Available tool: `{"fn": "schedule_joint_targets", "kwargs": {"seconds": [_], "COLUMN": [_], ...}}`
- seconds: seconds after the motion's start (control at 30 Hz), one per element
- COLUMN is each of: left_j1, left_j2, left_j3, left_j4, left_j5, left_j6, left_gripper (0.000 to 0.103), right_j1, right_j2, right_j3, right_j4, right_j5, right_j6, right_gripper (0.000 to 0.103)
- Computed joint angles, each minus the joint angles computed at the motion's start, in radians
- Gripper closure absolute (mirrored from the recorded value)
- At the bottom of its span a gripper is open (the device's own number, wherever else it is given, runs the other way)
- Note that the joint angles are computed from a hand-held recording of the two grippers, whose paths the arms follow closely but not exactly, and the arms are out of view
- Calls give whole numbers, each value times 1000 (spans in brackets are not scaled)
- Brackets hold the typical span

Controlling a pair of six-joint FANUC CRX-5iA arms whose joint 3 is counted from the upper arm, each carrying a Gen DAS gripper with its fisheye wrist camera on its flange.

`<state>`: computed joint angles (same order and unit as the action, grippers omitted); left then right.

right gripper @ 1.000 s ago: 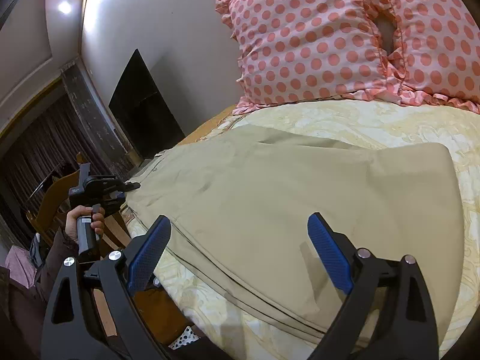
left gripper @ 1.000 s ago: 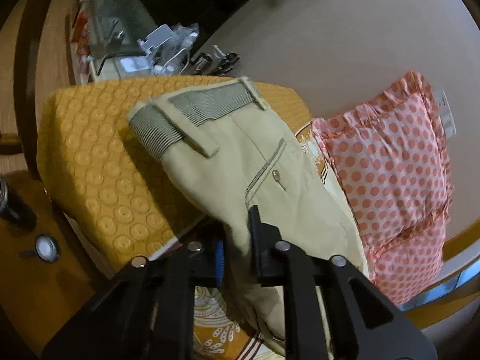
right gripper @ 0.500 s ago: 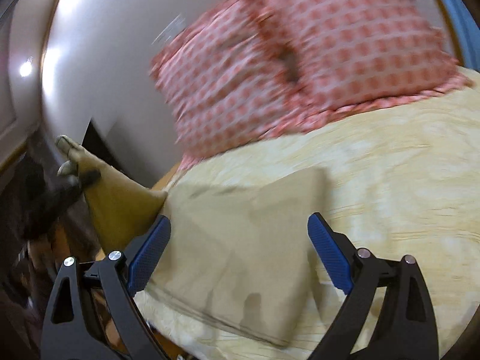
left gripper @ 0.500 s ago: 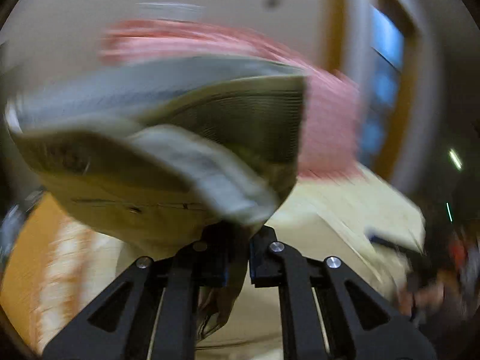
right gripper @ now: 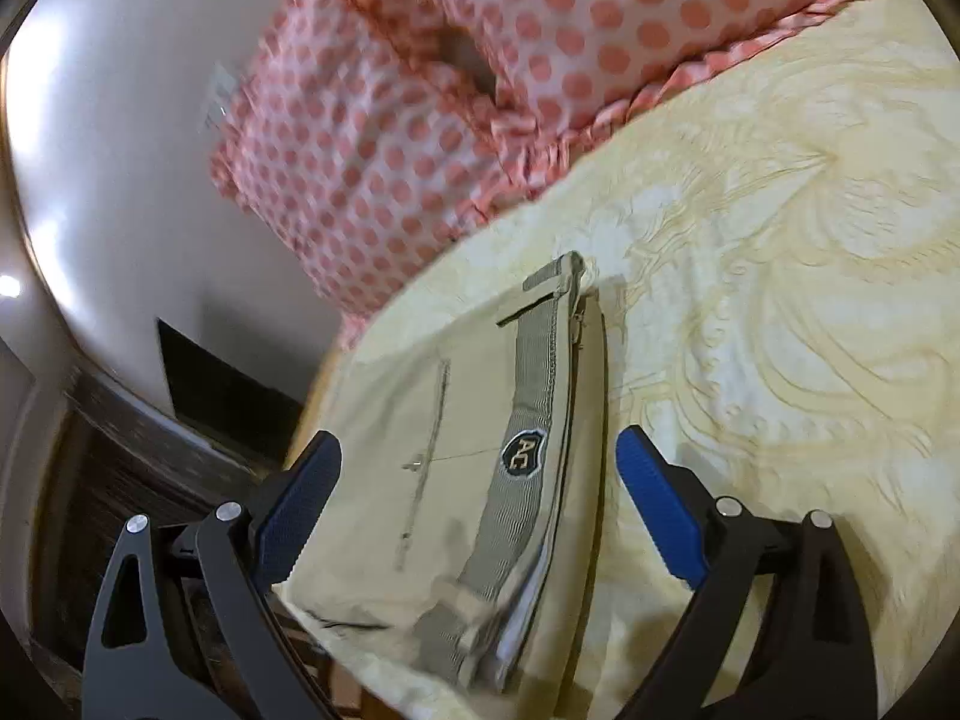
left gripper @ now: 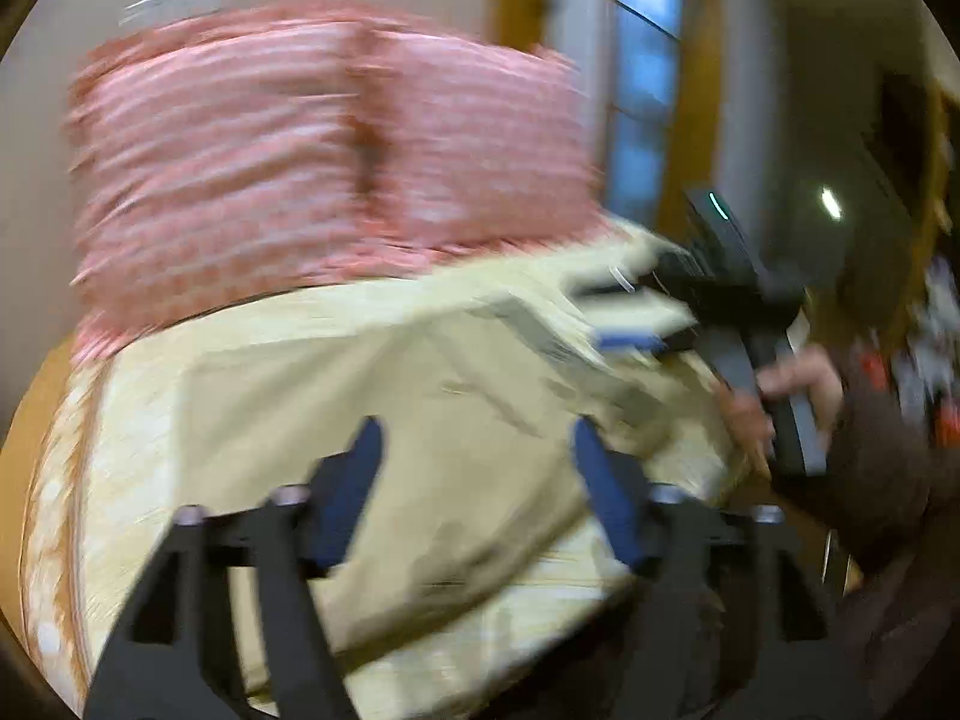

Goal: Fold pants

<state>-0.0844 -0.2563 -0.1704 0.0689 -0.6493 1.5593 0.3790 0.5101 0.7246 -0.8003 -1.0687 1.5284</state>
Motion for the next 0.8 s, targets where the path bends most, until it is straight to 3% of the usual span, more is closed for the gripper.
{"fn": "schedule_joint_targets", "kwargs": {"seconds": [0.07, 0.1, 0.2, 0.3, 0.37, 0.47, 0.5, 0.53, 0.57, 0.63, 0.7, 0.8], "left_j1": [74, 134, 308, 385, 393, 384, 376, 370, 370, 374, 392, 370], "left_j2": [2, 14, 76, 132, 144, 182, 198, 207, 219, 230, 241, 274], "left_j3": [29, 30, -11, -46, -56, -45, -32, -17, -1, 13, 6, 93], "left_j4": [-57, -24, 240, 446, 477, 520, 519, 505, 498, 489, 567, 492], "left_j5": [-58, -88, -147, -185, -206, -237, -234, -242, -253, -262, -265, -267], "left_j6": [128, 147, 47, -76, -98, -147, -155, -147, -140, -122, -164, -145], "left_gripper": [32, 32, 33, 33, 33, 27, 27, 29, 35, 87, 94, 95], "right_j1": [25, 41, 67, 81, 84, 70, 52, 29, 22, 5, -10, 6], "right_j2": [49, 59, 96, 110, 110, 123, 144, 158, 161, 168, 183, 231], "right_j3": [67, 82, 141, 162, 163, 184, 215, 232, 234, 252, 289, 401], "right_j4": [63, 103, 152, 185, 193, 163, 115, 48, 26, -20, -64, -25], "right_j5": [-44, -43, -67, -69, -75, -107, -152, -180, -186, -205, -217, -216], "right_j6": [-44, -49, -42, -22, -6, 28, 33, 41, 48, 62, 69, 55], "right_gripper": [9, 12, 17, 20, 23, 46, 73, 80, 82, 86, 89, 91]}}
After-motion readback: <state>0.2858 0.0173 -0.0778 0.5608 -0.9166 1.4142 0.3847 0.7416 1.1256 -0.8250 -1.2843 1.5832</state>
